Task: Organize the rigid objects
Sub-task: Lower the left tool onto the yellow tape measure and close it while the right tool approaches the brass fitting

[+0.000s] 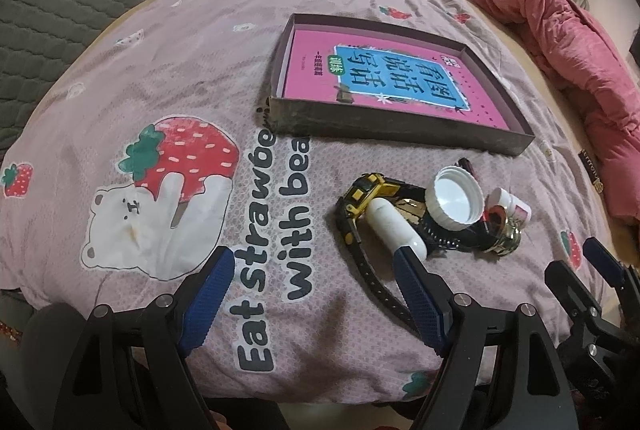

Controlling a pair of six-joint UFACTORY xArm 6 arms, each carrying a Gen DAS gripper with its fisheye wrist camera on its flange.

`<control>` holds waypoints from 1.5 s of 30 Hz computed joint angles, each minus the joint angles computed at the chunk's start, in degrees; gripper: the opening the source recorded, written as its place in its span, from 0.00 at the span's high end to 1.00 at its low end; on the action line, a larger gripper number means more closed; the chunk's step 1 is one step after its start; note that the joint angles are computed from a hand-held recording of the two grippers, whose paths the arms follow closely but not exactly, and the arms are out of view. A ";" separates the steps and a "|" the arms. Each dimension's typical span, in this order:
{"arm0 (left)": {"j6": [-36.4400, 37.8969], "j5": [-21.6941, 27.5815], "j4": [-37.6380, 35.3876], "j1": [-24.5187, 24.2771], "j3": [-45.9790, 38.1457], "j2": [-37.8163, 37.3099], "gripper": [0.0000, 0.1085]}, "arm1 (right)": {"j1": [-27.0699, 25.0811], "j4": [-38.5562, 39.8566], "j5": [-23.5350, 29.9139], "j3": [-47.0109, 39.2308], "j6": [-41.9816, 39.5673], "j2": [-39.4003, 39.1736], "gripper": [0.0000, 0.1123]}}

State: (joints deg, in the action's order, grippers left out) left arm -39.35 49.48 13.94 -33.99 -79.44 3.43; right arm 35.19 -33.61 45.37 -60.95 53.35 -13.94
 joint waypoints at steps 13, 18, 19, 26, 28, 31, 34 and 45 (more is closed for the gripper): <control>1.85 -0.21 -1.52 0.03 -0.58 2.18 0.24 | -0.55 1.87 -0.70 -0.13 -1.24 1.77 0.30; 1.44 0.08 -0.19 0.10 -1.37 3.36 0.24 | -0.79 2.32 -1.06 0.00 -1.23 2.03 0.30; 1.53 0.24 -0.26 0.23 -1.55 3.62 0.24 | -0.88 2.45 -1.16 0.06 -1.25 2.08 0.30; 2.47 0.43 -0.11 0.86 -3.63 6.32 0.24 | -1.44 3.30 -1.61 -0.04 -1.56 2.86 0.30; 3.08 0.41 -0.47 1.05 -4.49 7.37 0.24 | -1.68 3.95 -1.87 -0.06 -1.87 3.07 0.30; 3.42 0.21 -0.53 1.13 -5.69 8.68 0.24 | -2.03 4.69 -2.25 -0.09 -1.94 3.35 0.30; 4.17 -0.50 -0.57 1.19 -6.38 9.60 0.24 | -2.51 5.91 -3.03 -0.21 -1.98 3.78 0.30; 9.11 -2.67 -3.41 1.96 -9.85 13.02 0.40 | -2.93 8.81 -2.62 -4.27 0.03 8.40 0.30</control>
State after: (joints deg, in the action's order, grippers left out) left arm -30.23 46.81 10.53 -32.03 -89.29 16.46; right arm 32.26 -24.80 42.75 -65.22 53.38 -5.54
